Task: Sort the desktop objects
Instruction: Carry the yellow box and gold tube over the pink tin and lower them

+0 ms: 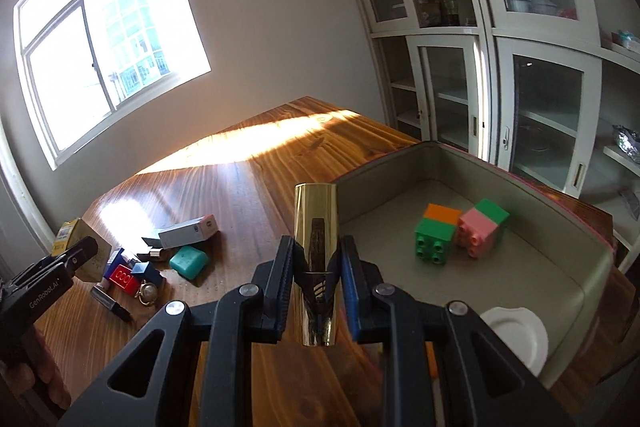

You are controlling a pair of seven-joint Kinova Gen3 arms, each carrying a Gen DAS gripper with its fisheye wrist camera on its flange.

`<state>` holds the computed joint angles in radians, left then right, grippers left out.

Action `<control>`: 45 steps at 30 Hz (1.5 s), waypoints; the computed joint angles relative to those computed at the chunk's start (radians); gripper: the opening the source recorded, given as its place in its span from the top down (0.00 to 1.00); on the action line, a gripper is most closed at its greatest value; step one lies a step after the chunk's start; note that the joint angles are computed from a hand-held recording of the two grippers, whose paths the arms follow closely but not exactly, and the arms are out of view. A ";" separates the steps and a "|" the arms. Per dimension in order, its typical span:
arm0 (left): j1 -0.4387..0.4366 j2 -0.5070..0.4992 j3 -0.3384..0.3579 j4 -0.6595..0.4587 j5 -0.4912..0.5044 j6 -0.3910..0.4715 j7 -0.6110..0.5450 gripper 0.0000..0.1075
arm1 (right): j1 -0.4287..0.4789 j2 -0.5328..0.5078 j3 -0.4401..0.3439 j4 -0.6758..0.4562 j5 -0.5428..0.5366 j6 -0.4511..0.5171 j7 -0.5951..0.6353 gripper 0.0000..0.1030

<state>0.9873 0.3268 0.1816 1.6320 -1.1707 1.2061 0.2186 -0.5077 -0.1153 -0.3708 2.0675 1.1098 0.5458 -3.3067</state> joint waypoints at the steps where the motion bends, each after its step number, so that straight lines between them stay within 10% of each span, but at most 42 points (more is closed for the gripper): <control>1: 0.005 0.008 0.005 -0.016 -0.004 -0.004 -0.008 0.56 | -0.006 -0.016 0.025 0.016 -0.015 -0.017 0.007 0.75; 24: 0.086 0.261 -0.075 -0.487 0.210 -0.234 -0.487 0.56 | 0.358 -0.287 -0.077 0.234 -0.135 -0.225 0.052 0.75; 35: 0.126 0.352 -0.162 -0.637 0.352 -0.213 -0.650 0.55 | 0.446 -0.291 -0.073 0.255 -0.277 -0.319 0.200 0.75; 45: 0.169 0.370 -0.255 -0.654 0.397 -0.206 -0.680 0.35 | 0.564 -0.298 -0.143 0.259 -0.389 -0.365 0.291 0.42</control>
